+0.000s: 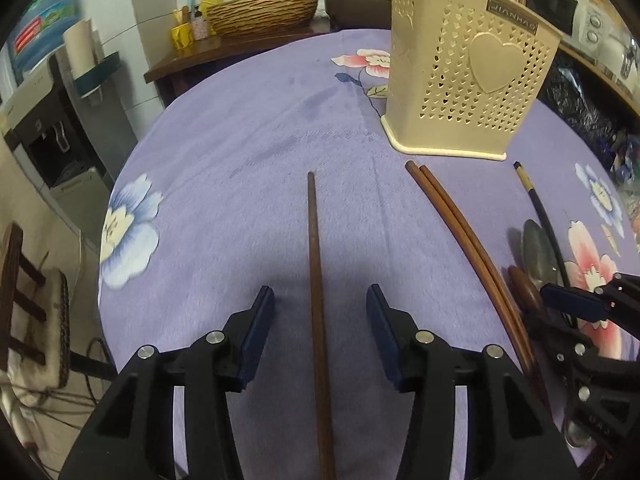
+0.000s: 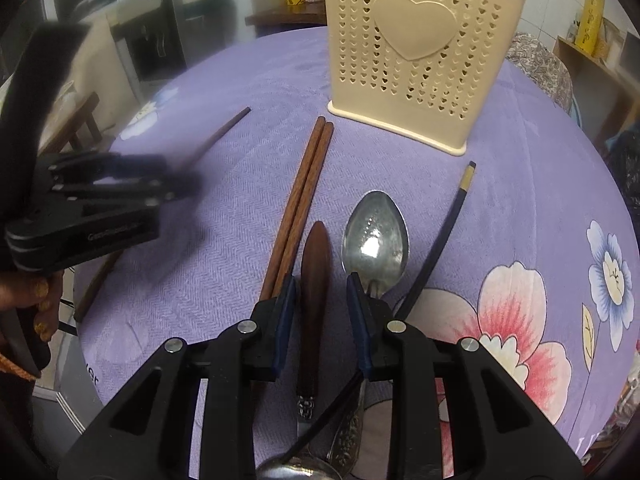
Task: Organize utensils
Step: 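Close the right tool on the brown wooden spoon while the left tool grasps a wooden chopstick, then lift and carry the wooden spoon and chopstick with both tools over the holder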
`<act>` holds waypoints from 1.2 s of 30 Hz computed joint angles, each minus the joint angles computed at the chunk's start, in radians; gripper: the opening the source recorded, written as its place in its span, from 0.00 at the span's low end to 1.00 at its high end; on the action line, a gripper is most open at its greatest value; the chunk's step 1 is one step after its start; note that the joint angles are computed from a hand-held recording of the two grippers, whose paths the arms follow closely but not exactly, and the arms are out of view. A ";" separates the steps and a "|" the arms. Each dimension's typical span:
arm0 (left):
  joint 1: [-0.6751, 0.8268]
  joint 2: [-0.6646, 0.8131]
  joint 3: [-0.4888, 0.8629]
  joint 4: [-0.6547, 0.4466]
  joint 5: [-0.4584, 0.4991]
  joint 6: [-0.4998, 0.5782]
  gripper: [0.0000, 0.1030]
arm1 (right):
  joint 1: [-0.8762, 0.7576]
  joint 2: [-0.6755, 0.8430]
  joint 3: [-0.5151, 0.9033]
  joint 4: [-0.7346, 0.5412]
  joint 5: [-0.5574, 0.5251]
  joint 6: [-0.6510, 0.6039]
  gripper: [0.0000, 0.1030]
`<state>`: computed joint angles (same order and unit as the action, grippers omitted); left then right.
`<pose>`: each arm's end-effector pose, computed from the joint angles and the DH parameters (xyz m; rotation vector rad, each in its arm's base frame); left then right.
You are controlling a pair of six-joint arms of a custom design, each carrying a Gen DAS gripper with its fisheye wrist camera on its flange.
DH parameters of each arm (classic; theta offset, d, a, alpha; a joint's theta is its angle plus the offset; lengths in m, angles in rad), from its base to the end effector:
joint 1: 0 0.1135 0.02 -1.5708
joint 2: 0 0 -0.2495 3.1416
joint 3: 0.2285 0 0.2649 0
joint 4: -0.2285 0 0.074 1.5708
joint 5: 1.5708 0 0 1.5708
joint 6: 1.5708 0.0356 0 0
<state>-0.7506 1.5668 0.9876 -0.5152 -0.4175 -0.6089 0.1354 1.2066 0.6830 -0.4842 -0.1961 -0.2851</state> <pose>0.2414 -0.2054 0.1773 0.0490 2.5187 0.0305 0.2396 0.0396 0.1775 -0.6054 2.4883 0.1957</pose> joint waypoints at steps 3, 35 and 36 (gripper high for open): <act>0.058 0.051 0.067 -0.012 0.052 0.045 0.46 | 0.009 0.027 0.018 0.011 0.005 0.018 0.26; -0.119 -0.316 0.036 -0.016 -0.119 0.008 0.06 | -0.656 -0.184 0.212 -0.536 -0.660 -0.356 0.16; -0.134 -0.331 0.036 -0.016 -0.132 0.005 0.06 | -0.672 -0.196 0.213 -0.551 -0.667 -0.377 0.16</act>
<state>-0.8849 1.2356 1.0235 -0.5316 -0.5498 -0.6038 -0.5362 1.0105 0.8963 -1.0356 -0.8636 -0.6623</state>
